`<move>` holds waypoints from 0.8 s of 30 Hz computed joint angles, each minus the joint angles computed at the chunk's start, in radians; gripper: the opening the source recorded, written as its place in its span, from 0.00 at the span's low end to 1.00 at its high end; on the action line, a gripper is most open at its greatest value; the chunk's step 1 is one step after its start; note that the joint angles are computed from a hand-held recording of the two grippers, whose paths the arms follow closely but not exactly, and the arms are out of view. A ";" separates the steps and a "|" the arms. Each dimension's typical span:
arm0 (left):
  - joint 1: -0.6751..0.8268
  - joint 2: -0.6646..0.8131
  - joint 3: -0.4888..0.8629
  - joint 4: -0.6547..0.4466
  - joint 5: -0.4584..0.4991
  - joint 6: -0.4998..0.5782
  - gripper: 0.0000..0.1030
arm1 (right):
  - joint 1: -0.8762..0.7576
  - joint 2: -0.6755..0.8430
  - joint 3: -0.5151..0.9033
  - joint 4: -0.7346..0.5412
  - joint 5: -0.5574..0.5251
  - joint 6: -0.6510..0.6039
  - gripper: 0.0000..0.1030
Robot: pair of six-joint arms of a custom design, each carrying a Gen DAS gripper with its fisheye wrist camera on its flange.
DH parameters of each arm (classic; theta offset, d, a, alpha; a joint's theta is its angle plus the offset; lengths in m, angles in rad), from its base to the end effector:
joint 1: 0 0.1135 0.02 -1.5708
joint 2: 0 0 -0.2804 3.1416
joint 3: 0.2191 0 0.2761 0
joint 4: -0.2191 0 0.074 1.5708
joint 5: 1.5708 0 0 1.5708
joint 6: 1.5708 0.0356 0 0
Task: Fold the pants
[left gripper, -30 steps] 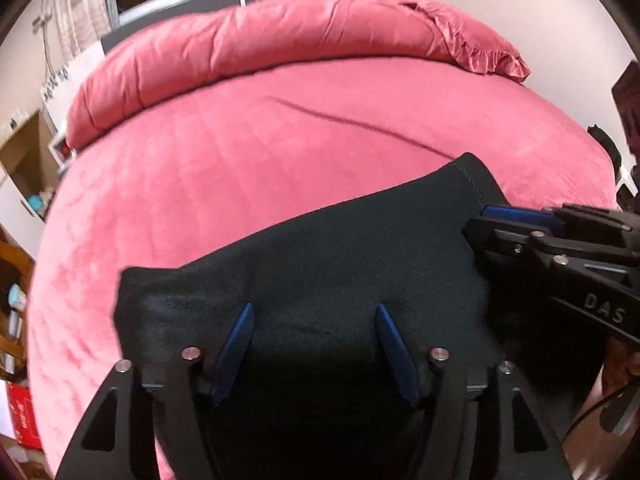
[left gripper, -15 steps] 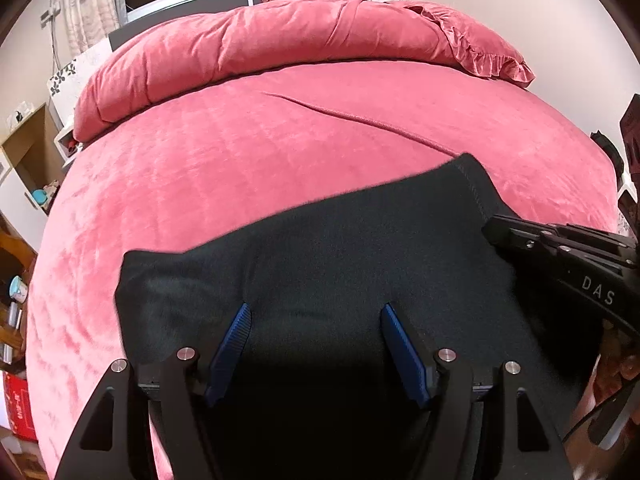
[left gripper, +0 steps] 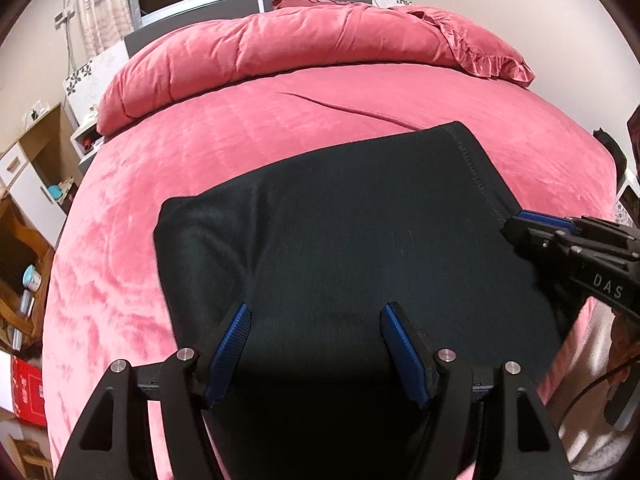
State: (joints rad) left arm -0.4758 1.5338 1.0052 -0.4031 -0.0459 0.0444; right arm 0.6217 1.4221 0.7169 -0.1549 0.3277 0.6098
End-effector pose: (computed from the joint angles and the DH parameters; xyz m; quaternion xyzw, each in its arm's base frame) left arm 0.3012 -0.1534 0.2217 0.2371 0.9191 -0.0459 0.3114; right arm 0.2447 0.1612 0.1802 0.0513 0.9253 0.0734 0.3685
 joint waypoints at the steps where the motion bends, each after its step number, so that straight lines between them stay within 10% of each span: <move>1: 0.002 -0.012 -0.004 -0.012 0.004 -0.007 0.68 | 0.005 -0.003 0.001 -0.006 0.003 -0.004 0.25; 24: 0.179 -0.173 -0.108 -0.151 0.185 -0.053 0.69 | 0.013 -0.071 -0.043 -0.088 0.011 0.054 0.63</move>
State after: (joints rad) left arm -0.2965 1.3612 0.8973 -0.5540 0.1391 -0.0086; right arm 0.6349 1.3509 0.6743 -0.2425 0.3382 0.6641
